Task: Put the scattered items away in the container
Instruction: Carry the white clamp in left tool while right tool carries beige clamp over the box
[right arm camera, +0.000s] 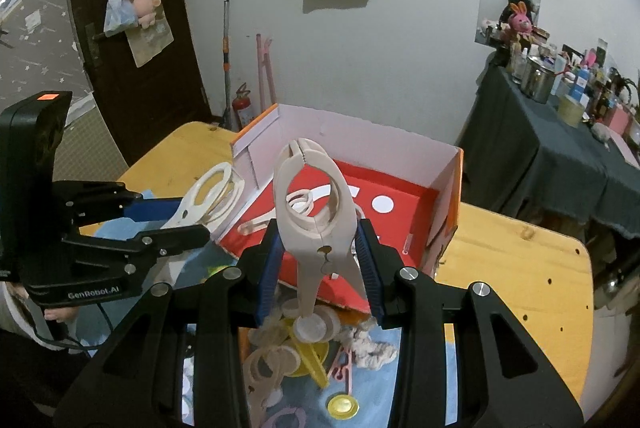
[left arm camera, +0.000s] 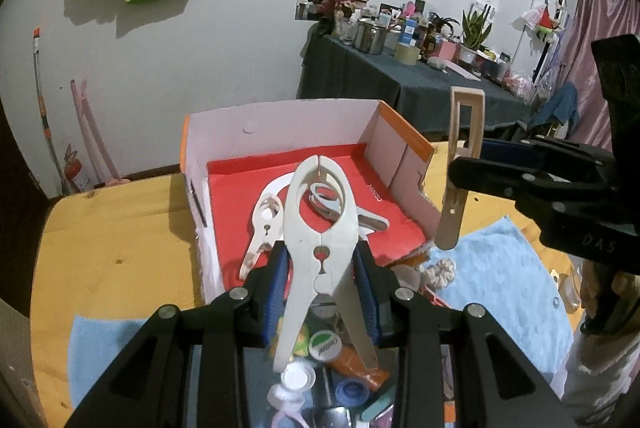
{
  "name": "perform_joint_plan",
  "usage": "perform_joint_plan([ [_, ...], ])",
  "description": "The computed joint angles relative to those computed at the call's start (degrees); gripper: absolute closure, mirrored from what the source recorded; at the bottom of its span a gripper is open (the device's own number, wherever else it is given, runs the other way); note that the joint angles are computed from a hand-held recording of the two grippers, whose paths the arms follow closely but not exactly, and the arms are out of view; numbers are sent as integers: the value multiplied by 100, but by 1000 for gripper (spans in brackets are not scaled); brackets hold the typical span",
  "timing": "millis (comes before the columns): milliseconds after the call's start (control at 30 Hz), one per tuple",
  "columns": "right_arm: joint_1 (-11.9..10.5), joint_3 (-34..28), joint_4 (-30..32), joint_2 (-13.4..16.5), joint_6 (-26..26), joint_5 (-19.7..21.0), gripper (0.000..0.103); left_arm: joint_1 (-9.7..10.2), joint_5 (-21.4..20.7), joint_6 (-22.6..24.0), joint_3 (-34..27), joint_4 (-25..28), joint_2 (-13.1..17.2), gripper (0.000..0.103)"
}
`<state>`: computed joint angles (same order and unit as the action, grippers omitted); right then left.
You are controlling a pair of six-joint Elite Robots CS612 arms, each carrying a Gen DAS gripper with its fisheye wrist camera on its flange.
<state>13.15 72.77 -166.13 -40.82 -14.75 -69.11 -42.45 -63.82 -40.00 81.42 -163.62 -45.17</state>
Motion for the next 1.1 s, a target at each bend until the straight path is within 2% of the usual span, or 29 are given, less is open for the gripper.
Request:
perform_joint_plan([
  [300, -9, -305, 222, 168, 53, -30, 68, 147, -282, 46, -473, 179, 266, 68],
  [600, -28, -558, 422, 321, 125, -69, 68, 323, -561, -169, -1022, 669, 623, 68],
  [900, -1, -941, 606, 585, 185, -422, 68, 438, -758, -419, -1432, 1087, 935, 68],
  [1100, 59, -1232, 843, 776, 95, -691, 68, 452, -796, -464, -1540, 1140, 1020, 68],
])
